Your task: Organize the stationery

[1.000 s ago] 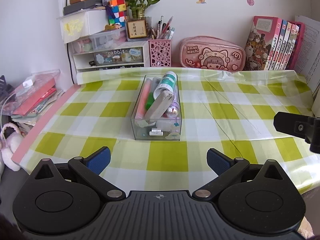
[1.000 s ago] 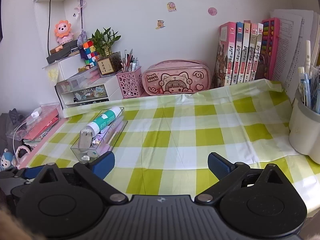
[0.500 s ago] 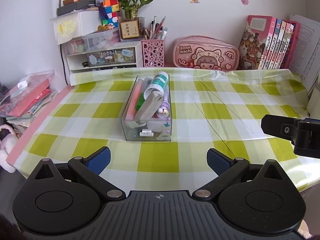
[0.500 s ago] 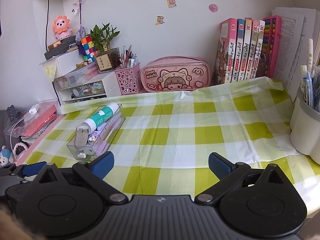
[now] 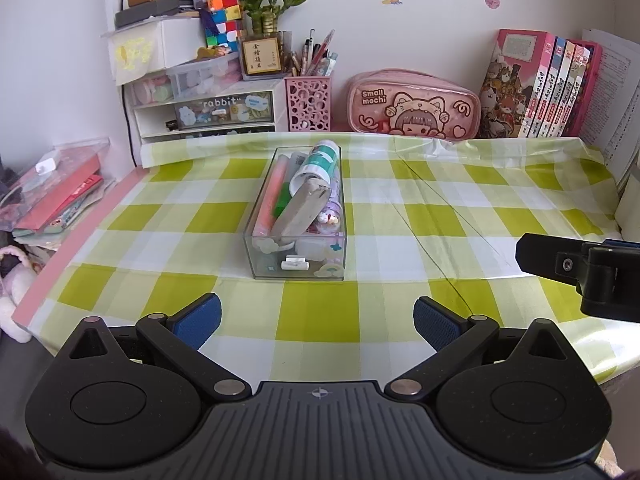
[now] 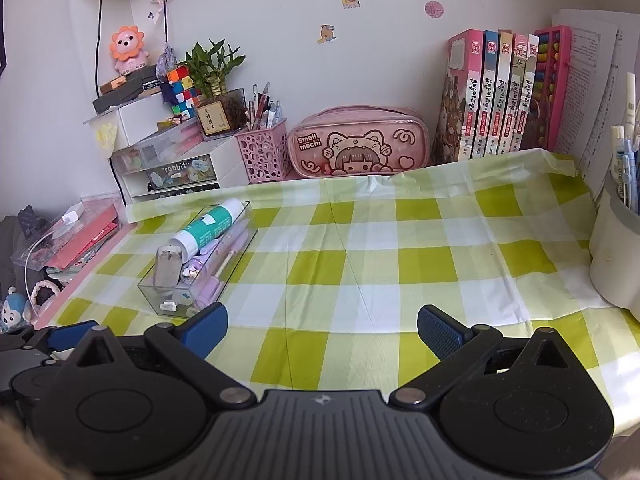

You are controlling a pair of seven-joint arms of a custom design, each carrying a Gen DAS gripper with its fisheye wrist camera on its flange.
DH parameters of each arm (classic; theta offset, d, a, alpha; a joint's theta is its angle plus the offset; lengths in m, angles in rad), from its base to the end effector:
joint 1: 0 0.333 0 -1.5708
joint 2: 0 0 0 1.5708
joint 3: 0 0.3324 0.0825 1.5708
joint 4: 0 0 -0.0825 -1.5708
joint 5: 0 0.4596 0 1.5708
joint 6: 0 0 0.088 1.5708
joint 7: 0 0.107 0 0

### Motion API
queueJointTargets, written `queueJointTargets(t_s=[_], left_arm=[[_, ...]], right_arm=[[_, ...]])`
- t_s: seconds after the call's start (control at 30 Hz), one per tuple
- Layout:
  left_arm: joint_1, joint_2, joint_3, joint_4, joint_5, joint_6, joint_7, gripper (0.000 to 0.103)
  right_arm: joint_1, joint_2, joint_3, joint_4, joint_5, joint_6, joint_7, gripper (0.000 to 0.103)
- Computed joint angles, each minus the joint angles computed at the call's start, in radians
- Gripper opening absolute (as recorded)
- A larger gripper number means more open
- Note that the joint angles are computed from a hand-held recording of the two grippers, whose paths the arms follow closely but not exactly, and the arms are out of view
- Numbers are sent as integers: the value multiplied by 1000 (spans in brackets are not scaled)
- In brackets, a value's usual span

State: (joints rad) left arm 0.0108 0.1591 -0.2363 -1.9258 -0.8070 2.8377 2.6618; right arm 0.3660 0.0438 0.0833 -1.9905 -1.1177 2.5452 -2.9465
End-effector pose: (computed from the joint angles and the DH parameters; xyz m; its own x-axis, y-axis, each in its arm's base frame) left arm 0.6958 -0.1140 0.4637 -0.5520 -0.8320 -0.0559 -0.5085 0.3890 -0.7682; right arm 0.5995 0.3012 0.4732 -0.3775 -0.8970 -0.2298 -0.4895 0.4040 -0.7728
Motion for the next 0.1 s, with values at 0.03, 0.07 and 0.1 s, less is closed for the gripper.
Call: queueJointTargets(t_s=[0.03,0.07,0.1], left_arm=[[-1,-1,0,-3,2,3,0,98],[0,-4,-3,-6,-5,4,9,98],[1,-7,-5,-9,-13,5,20,98]], right_arm=[[0,-3,-1,-4,-3,3,4,99],[-1,-6,-1,-7,-7,4,9,99],[-2,-7,0,-9,-7,3,9,99]])
